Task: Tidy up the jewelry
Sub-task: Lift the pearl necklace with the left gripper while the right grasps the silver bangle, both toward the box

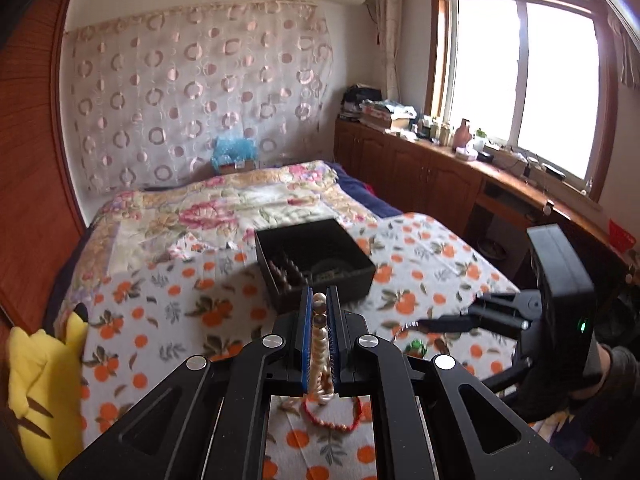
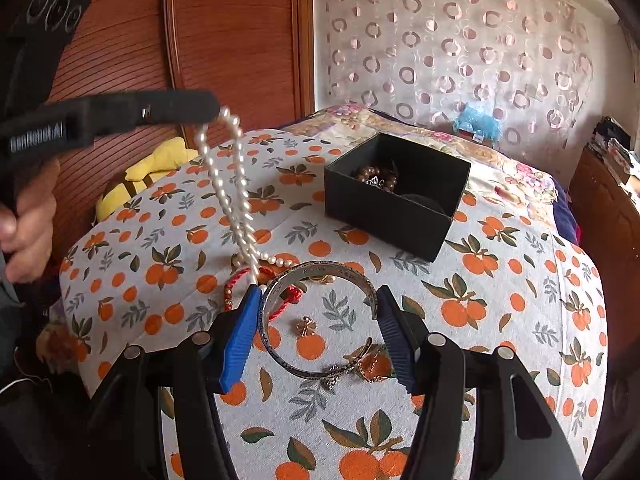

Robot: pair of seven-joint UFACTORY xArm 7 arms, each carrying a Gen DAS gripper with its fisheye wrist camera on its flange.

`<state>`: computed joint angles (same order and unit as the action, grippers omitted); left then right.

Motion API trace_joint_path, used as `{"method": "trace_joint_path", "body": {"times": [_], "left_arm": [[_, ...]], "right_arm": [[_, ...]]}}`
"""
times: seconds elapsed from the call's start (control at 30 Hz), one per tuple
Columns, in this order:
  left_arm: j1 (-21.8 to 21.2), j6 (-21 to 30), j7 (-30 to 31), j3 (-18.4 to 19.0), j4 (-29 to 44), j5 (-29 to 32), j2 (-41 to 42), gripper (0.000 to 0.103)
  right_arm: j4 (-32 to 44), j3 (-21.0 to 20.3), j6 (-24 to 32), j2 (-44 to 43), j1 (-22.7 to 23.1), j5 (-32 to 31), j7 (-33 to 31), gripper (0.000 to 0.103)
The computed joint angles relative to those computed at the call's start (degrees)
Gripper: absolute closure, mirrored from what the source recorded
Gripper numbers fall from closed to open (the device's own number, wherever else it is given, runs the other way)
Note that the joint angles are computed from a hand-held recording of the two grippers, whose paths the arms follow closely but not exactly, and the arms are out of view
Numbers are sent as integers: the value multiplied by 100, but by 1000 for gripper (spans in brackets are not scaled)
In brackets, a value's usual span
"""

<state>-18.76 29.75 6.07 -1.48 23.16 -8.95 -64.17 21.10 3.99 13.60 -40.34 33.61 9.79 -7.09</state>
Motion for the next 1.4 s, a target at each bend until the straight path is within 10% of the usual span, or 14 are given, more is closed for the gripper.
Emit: {"method": "trace_joint_path", "body": {"times": [0.8,1.4], "left_arm": [[9,-607,191,153,1319,-29,1319,97],[-202,-1072,638,354,2219,-407,2876,97]], "right_arm": [[847,-211,-110,767,-254,-18,-395,42],[1717,-893,-357,1687,3,1100,-1787,42]]}}
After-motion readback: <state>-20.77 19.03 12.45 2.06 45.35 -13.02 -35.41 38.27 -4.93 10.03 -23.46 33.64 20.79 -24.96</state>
